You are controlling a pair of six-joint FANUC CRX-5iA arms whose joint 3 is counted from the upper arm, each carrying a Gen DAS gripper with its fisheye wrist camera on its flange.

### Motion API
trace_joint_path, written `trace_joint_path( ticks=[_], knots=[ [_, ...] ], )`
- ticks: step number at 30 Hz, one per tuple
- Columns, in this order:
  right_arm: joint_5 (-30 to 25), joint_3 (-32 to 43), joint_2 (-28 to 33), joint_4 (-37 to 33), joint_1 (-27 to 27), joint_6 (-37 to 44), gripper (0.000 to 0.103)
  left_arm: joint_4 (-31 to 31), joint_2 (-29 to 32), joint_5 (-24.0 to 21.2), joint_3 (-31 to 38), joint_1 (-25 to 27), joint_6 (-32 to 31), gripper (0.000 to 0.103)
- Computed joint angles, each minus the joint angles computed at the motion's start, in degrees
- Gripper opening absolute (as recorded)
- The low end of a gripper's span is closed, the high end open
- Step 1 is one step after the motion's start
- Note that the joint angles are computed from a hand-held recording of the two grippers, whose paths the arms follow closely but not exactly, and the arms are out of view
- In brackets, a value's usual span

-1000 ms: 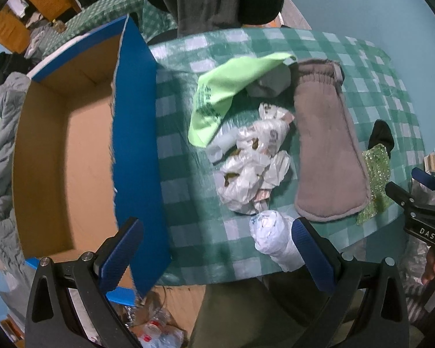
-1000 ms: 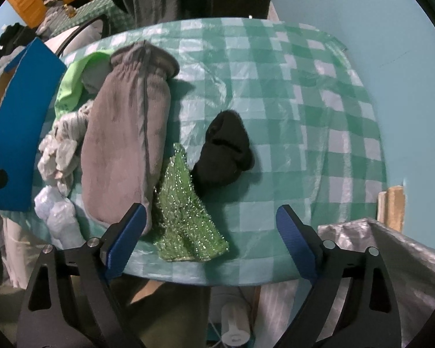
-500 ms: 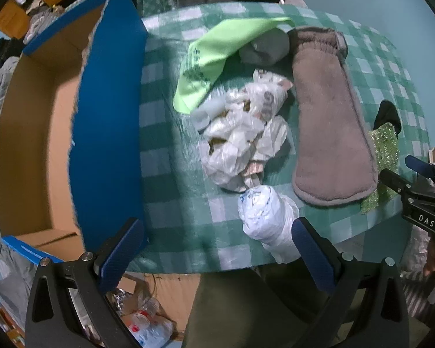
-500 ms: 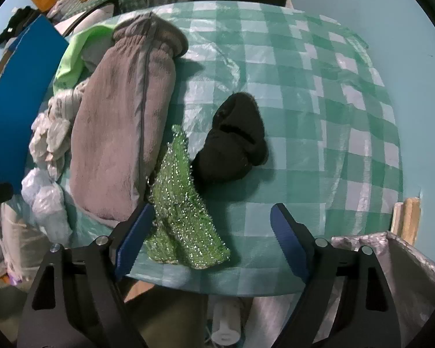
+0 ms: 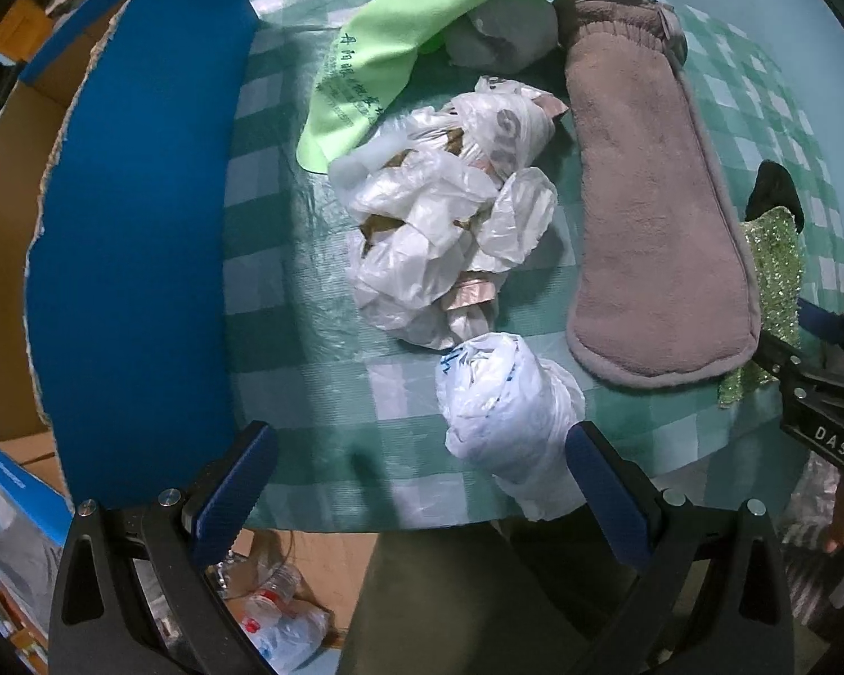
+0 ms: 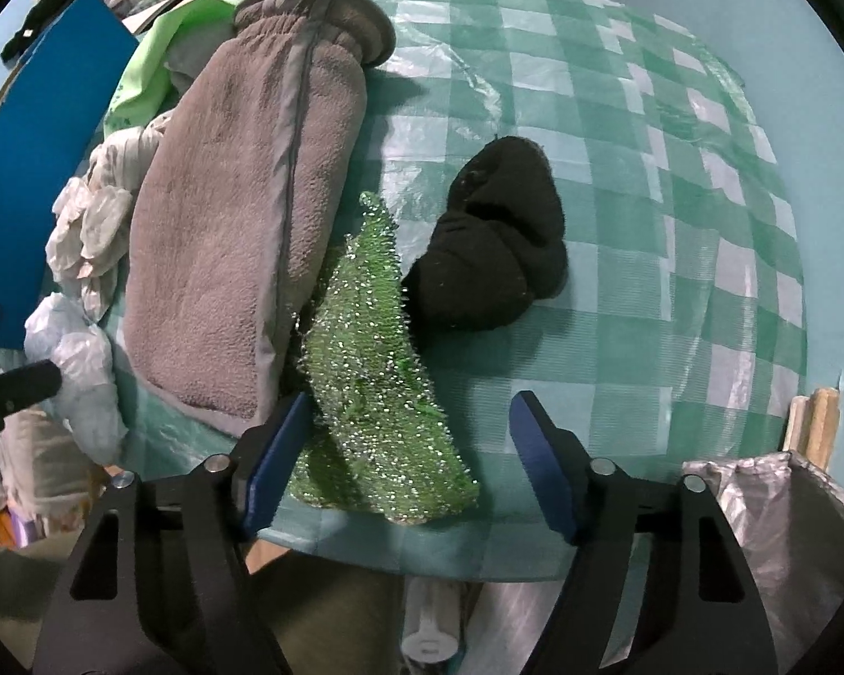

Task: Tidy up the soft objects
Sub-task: 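Reach the left tool to the white sock bundle while the right tool reaches the green scrubber, then close the left tool on the white sock bundle while the right tool grips the green scrubber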

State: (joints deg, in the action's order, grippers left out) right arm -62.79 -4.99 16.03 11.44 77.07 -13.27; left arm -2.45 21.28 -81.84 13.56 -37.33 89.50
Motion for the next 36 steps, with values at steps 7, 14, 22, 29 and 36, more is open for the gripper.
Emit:
trace_joint_path(
  ticks=[7, 14, 22, 29, 36],
  knots=[
    [1.14, 0.54, 1.07, -0.34, -0.12, 0.91, 0.048, 1.36, 0.80, 0.01, 0.03, -0.36, 1.60, 0.103],
    [2.31, 1.53, 1.75, -0.67, -0.20, 0.91, 0.032, 2.41, 1.60, 0.14, -1.40, -0.50, 3.64, 0.088],
    [4.52, -1.47, -0.92, 0.27, -0.13, -0.75, 0.019, 4.34, 2.10, 1.25, -4.16, 0.11, 4.15, 0.047],
    [6.58, -3.25, -2.69, 3.16, 0.41, -4.09, 0.015, 4.33, 1.14, 2.59, -4.20, 0.53, 1.77, 0.044],
    [5.33, -3.28, -4.25, 6.20, 0.48, -6.20, 0.015, 3.86, -0.65, 2.65, -2.97, 0.27, -0.41, 0.043]
  ],
)
